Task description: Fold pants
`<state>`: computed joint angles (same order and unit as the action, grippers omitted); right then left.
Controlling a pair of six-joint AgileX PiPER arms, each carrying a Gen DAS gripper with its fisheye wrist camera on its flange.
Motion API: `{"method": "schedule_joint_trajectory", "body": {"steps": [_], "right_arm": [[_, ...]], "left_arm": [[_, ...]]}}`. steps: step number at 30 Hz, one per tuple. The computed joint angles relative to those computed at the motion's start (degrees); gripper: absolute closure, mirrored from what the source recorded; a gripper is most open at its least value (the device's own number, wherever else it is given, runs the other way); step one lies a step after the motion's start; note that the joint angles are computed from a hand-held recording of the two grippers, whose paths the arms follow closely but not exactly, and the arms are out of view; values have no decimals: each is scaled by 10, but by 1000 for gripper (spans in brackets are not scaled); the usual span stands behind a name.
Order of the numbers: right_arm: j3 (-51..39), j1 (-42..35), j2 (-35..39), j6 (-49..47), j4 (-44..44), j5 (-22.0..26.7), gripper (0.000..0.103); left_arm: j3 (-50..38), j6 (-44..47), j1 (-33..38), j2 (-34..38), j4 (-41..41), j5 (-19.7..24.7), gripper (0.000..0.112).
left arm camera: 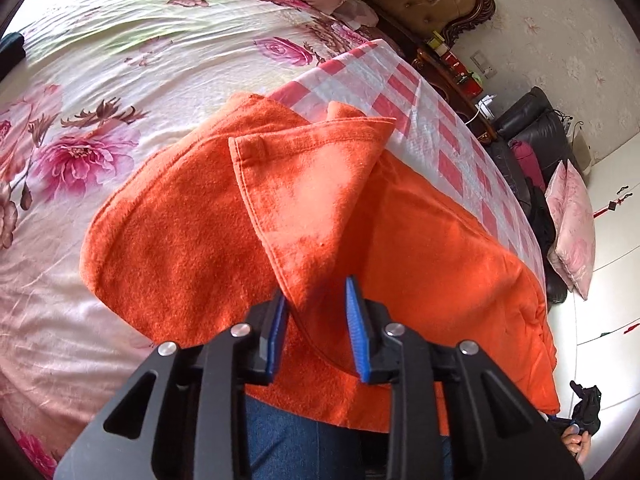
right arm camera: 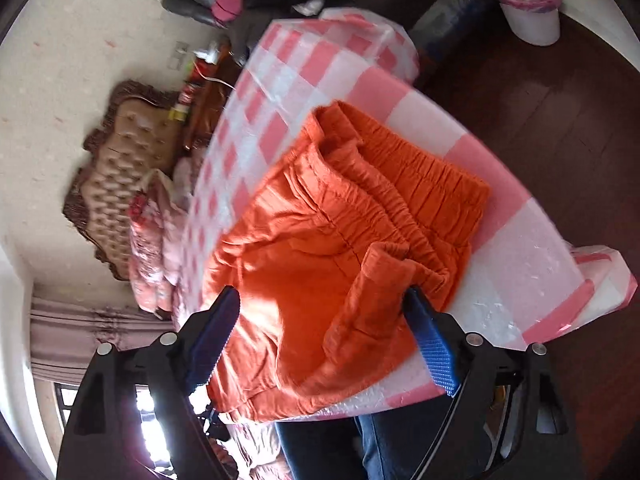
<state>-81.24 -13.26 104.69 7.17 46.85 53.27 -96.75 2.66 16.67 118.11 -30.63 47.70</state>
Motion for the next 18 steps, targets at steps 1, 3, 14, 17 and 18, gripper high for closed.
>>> {"method": "schedule_joint_trajectory", "body": {"steps": [1, 3, 14, 17, 18], "right_arm": [[-7, 9, 3, 16, -26, -5, 35], [-34, 34, 10, 68, -103, -3, 80], [-84, 55, -10, 87, -189, -11, 88], [-89, 49, -10, 83, -184, -10, 88], [-90, 51, -9, 84, -185, -11, 88]], "left_arm": [[5, -3, -3, -5, 10, -10, 79], [15, -21, -12, -15, 51, -32, 75], [-48, 16, 55, 46, -129, 34, 63], [-42, 9, 94, 70, -224, 70, 65], [-35, 13, 102, 72, -247, 74, 65]]}}
